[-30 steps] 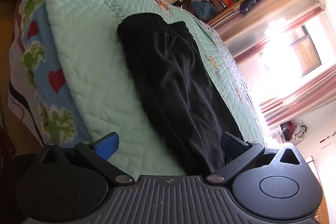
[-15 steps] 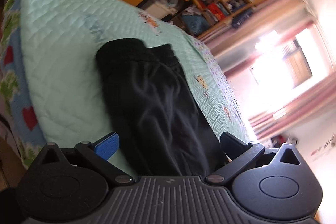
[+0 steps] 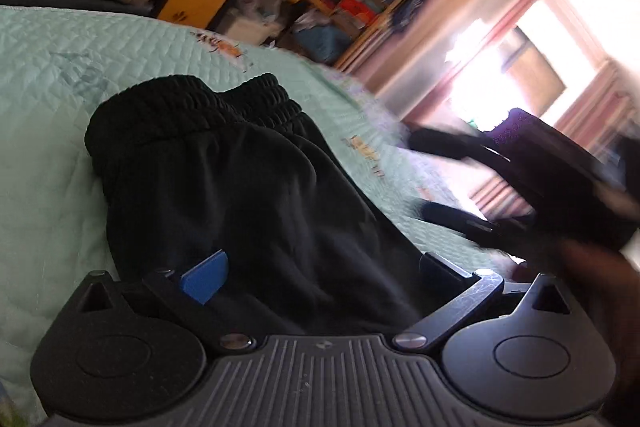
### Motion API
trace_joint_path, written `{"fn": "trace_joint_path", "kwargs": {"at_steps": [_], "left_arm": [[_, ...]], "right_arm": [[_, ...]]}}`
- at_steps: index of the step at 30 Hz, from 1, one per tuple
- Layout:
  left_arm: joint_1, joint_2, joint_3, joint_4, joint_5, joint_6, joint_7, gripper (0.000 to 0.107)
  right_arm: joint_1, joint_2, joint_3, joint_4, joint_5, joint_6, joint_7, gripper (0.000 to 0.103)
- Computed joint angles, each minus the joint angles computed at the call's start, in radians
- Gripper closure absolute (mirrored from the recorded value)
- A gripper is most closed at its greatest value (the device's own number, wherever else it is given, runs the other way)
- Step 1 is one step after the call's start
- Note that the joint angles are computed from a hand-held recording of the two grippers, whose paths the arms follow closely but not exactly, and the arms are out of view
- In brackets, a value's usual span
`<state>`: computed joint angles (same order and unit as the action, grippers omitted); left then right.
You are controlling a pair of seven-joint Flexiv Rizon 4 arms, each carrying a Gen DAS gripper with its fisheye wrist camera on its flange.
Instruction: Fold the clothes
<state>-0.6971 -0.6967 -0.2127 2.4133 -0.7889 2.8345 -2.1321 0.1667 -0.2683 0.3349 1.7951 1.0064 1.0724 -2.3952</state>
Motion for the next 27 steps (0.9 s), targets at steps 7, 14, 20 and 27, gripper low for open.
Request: {"fn": "trace_joint_path", "kwargs": {"at_steps": [7,14,20,27], "left_arm": [[-0.065,-0.034,0.012,-0.043,-0.076,-0.008,0.277,0.005],[-0.025,-0.049,-0.003,-0.025,-0.016,0.049,0.205,0.005],[-0.063,-0.014,-0.040,0.012,-0.106,0.088,0.156,0.005],[-0.097,0.066,-0.089,0.096,-0.151,0.061,-0.073,0.005]], "right_arm": [[0.278,-0.203,-0.152,-0.052,-0.412,0.301,0.333,0.013],[0.291,-0.066,-0.162,0.025,-0.110,0.247,-0.015,0.013],[0.485,-0.066,-0.337,0.236,-0.454,0.538,0.459,0.014],[0.145,0.282,-0.061,0.414,-0.041,0.410,0.095,0.013]]}}
